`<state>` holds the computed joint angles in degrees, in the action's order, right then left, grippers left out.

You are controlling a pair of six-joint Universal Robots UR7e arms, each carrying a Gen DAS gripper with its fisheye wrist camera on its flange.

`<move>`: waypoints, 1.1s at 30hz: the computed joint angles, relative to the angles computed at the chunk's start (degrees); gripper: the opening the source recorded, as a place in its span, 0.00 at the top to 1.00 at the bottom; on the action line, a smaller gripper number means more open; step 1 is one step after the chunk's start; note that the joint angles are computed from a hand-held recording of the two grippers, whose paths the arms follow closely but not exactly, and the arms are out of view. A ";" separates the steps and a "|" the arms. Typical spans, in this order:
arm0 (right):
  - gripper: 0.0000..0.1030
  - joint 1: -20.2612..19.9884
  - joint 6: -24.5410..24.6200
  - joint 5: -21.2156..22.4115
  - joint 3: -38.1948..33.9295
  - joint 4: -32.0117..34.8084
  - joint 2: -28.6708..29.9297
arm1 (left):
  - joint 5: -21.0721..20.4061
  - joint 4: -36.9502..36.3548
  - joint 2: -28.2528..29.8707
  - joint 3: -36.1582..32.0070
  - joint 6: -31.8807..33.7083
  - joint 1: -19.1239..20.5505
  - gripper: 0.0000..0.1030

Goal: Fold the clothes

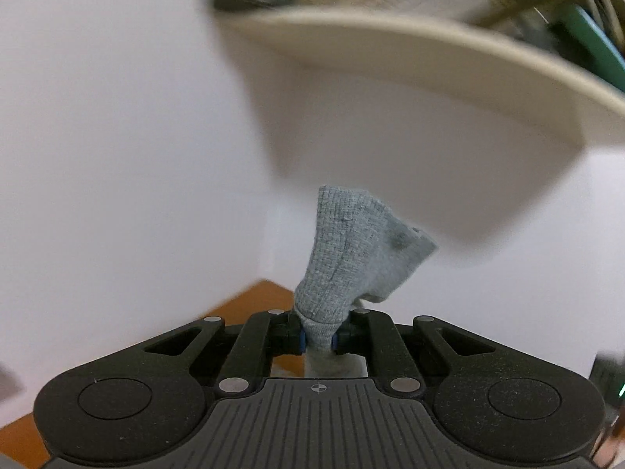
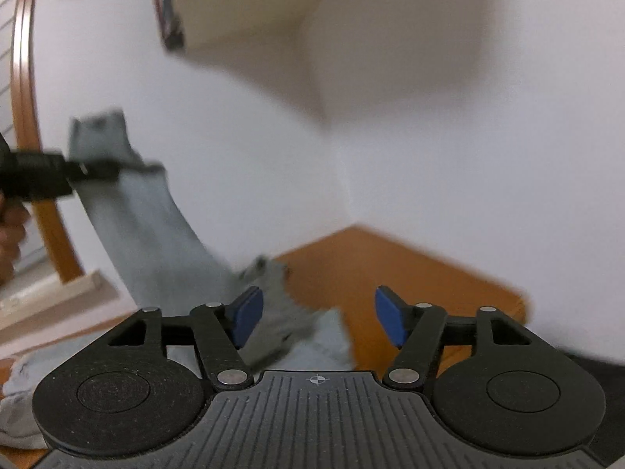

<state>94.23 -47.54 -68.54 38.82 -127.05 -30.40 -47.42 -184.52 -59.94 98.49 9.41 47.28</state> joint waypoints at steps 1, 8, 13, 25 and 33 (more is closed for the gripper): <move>0.37 0.29 -0.06 -0.28 1.16 -0.86 0.25 | 1.10 -0.49 -1.75 1.27 -0.19 -0.03 0.89; 0.34 3.06 0.59 -1.70 7.42 -8.01 3.36 | 14.52 -4.77 -13.14 12.55 -3.32 -5.26 0.89; 0.28 4.99 0.21 -4.25 8.94 -10.74 5.92 | 19.24 -7.07 -20.03 21.68 -8.38 -5.78 0.89; 0.22 7.27 -2.97 -11.85 7.68 -6.57 7.42 | 15.75 -12.43 -23.34 36.81 -21.77 -2.82 0.88; 0.21 7.26 -3.88 -12.61 8.48 -6.74 6.97 | 17.12 -15.46 -23.39 42.55 -30.29 -1.72 0.88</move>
